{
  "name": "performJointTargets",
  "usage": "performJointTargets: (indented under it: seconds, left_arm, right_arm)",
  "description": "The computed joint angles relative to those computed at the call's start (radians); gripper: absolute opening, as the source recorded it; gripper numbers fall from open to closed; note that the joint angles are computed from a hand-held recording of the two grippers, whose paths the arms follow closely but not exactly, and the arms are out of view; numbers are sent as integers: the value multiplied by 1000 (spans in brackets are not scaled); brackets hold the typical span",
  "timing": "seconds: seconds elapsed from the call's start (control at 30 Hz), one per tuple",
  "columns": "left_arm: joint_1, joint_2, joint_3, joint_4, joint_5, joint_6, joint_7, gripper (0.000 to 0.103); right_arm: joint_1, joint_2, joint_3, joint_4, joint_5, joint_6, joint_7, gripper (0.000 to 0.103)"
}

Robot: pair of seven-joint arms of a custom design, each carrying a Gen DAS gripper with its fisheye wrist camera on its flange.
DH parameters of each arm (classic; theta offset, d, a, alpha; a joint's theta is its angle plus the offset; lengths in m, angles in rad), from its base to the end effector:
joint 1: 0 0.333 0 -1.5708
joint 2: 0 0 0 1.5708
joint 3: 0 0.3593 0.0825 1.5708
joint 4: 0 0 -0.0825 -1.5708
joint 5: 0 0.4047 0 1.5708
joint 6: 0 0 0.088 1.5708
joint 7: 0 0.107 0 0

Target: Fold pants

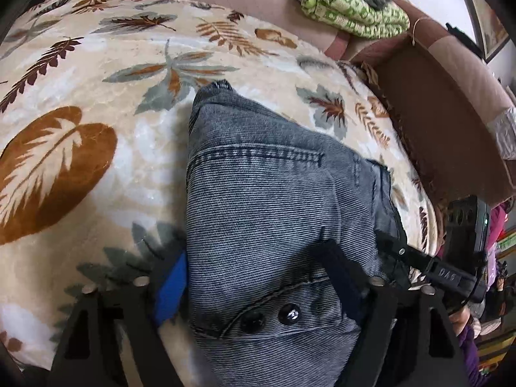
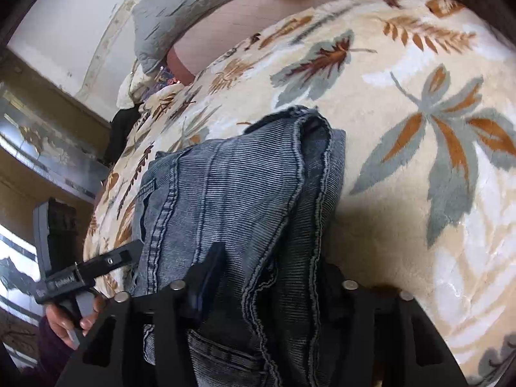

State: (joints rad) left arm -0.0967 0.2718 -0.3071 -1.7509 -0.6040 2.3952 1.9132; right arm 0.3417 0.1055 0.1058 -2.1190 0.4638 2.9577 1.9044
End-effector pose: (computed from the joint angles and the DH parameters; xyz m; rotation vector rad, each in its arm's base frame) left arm 0.6459 -0.2585 0.4964 1.6237 -2.3105 0.9519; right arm 0.5763 0.2412 0.4748 -1.3999 1.9300 -0.0469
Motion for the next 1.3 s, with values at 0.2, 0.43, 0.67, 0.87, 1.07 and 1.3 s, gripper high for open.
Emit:
performJointTargets:
  seconds: [0.2, 0.43, 0.67, 0.87, 1.07, 1.3]
  left_arm:
    - [4, -12, 4, -11, 11, 19, 5, 30]
    - [6, -25, 9, 13, 18, 23, 19, 22]
    - [2, 20, 34, 138, 106, 71, -23, 22]
    - [-58, 187, 113, 333, 420, 47, -257, 30]
    - [-99, 169, 158, 255, 660, 97, -451, 59]
    - [-122, -14, 165, 0, 917, 294, -612, 84]
  right_arm:
    - [70, -21, -81, -7, -396, 11, 290, 25]
    - [85, -17, -119, 60, -816, 39, 594, 22]
    - [61, 124, -106, 254, -677, 73, 461, 22]
    - [26, 341, -80, 504, -490, -77, 353, 32]
    - [159, 348, -242, 521, -583, -150, 420, 48]
    - [228, 261, -289, 418, -792, -25, 516, 48]
